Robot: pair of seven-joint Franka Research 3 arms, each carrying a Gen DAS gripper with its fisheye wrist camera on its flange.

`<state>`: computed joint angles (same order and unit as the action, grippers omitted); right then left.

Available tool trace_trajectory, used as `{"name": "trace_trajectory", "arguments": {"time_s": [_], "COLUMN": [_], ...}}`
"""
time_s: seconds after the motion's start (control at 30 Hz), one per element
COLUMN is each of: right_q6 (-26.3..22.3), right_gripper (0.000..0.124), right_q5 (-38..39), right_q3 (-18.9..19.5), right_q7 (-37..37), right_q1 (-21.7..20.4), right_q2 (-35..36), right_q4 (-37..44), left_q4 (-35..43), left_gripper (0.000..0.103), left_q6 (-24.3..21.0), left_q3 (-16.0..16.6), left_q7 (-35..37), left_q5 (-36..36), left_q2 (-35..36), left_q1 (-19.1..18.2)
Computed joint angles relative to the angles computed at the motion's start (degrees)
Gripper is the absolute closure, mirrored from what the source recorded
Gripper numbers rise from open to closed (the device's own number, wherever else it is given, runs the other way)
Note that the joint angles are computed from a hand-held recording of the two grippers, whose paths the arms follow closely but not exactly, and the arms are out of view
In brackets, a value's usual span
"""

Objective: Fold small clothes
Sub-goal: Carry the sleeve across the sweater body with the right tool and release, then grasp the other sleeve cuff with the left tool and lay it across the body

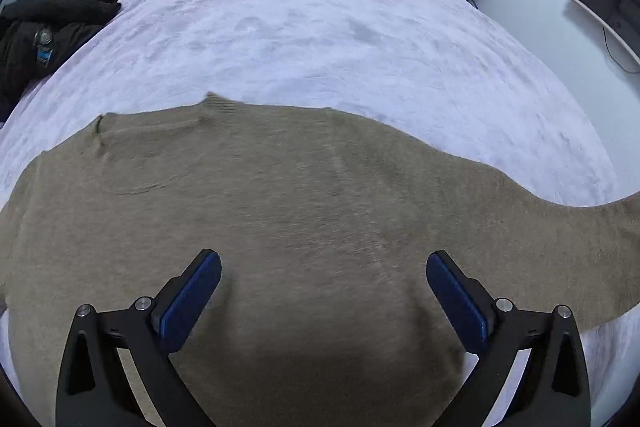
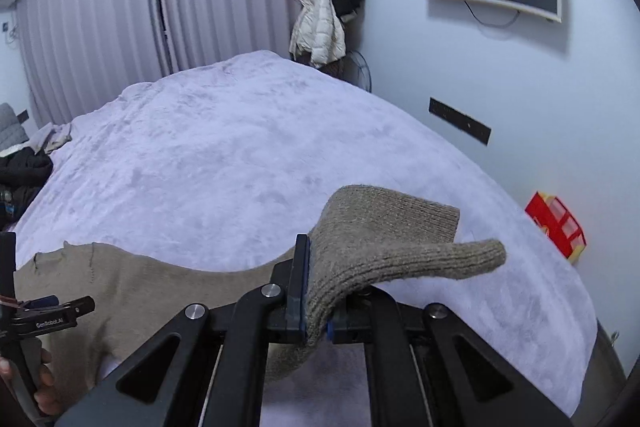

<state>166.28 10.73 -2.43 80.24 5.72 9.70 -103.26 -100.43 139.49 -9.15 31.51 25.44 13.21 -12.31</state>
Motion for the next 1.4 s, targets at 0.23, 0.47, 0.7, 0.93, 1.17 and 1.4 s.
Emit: {"name": "trace_trajectory", "arguments": {"time_s": [0.23, 0.47, 0.7, 0.93, 1.17, 1.4], "right_q6": [1.1, -2.9, -10.4, -15.7, -13.4, -8.0], "right_gripper": [0.117, 0.117, 0.118, 0.110, 0.040, 0.040], "right_q5": [-13.5, -31.2, -39.4, -36.4, -6.3, -2.7], "right_q3": [2.7, 5.0, 4.5, 5.5, 17.6, 9.5], "right_q7": [7.0, 23.7, 28.4, 23.3, -3.4, -3.1], "right_q1": [9.3, 21.0, 31.5, 34.0, 23.0, 20.6], "right_q2": [-4.1, -0.2, 9.9, 15.0, 9.7, 0.5], "right_q4": [-0.9, 3.4, 8.7, 13.0, 8.6, 0.6], "left_q4": [-22.4, -39.2, -51.7, -57.1, -58.4, -48.5], "left_gripper": [0.000, 0.000, 0.000, 0.000, 0.000, 0.000], "left_q6": [6.5, 9.0, 12.2, 15.4, 16.7, 17.1], "left_q3": [2.5, 3.7, 6.6, 6.7, 3.8, 7.6], "left_q7": [-3.1, -4.4, -1.6, -0.1, -4.1, 6.1], "left_q5": [-5.1, -3.9, -7.9, -12.0, -12.7, -18.1], "left_q2": [-16.2, -32.6, -43.8, -48.6, -52.3, -39.3], "left_q1": [6.7, 13.6, 16.9, 18.1, 20.8, 10.6]}}
